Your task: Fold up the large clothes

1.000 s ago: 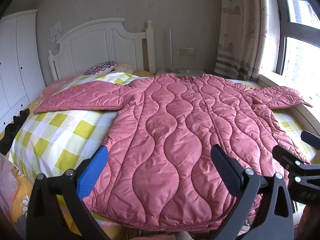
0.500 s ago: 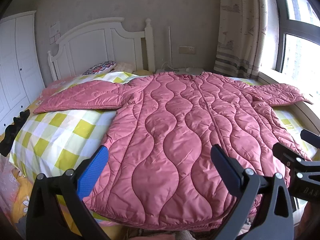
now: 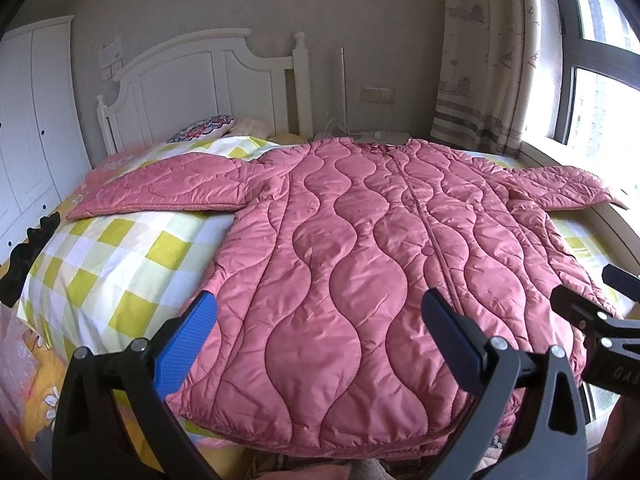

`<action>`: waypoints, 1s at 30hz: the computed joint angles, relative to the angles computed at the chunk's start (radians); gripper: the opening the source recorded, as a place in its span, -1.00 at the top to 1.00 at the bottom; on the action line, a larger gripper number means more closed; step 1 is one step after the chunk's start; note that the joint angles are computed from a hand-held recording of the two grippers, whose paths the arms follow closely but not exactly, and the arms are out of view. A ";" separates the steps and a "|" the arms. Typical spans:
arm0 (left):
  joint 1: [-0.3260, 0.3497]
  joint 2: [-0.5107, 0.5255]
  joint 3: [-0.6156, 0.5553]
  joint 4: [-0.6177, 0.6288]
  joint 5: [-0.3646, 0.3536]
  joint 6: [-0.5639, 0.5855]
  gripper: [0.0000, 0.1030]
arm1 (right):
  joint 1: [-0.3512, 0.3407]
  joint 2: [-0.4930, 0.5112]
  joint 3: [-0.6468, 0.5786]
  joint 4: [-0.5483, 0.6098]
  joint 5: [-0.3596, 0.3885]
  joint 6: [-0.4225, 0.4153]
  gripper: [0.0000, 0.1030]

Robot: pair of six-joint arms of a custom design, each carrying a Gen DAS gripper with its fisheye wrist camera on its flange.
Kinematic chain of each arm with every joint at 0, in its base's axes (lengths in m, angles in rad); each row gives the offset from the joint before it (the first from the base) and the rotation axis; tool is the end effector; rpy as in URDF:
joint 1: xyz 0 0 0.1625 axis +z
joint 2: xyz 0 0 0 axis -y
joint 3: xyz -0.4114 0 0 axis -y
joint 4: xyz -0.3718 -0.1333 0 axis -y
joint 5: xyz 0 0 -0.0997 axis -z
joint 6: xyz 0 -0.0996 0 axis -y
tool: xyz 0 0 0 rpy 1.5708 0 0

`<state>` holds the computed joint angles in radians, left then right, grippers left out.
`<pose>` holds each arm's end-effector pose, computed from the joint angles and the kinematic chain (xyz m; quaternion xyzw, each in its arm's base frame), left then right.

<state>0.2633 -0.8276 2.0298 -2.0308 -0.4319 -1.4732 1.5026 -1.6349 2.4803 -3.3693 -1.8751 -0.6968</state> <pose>-0.3836 -0.3351 0.0205 0.1299 0.7984 -0.4395 0.3906 0.0790 -0.3617 0.3211 0.2054 -0.8568 0.3704 0.2942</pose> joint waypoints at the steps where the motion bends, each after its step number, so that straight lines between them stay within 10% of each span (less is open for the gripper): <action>1: -0.001 0.002 -0.001 -0.001 0.001 0.005 -0.96 | -0.002 -0.002 0.000 0.000 0.002 0.000 -0.91; 30: 0.104 0.043 -0.045 -0.104 -0.053 0.181 -0.96 | -0.057 0.105 -0.052 -0.036 -0.063 -0.007 -0.91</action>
<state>0.3675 -0.7849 1.9851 -2.1346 -0.4851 -1.2920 1.4454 -1.5301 2.4284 -3.4052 -1.9376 -0.7041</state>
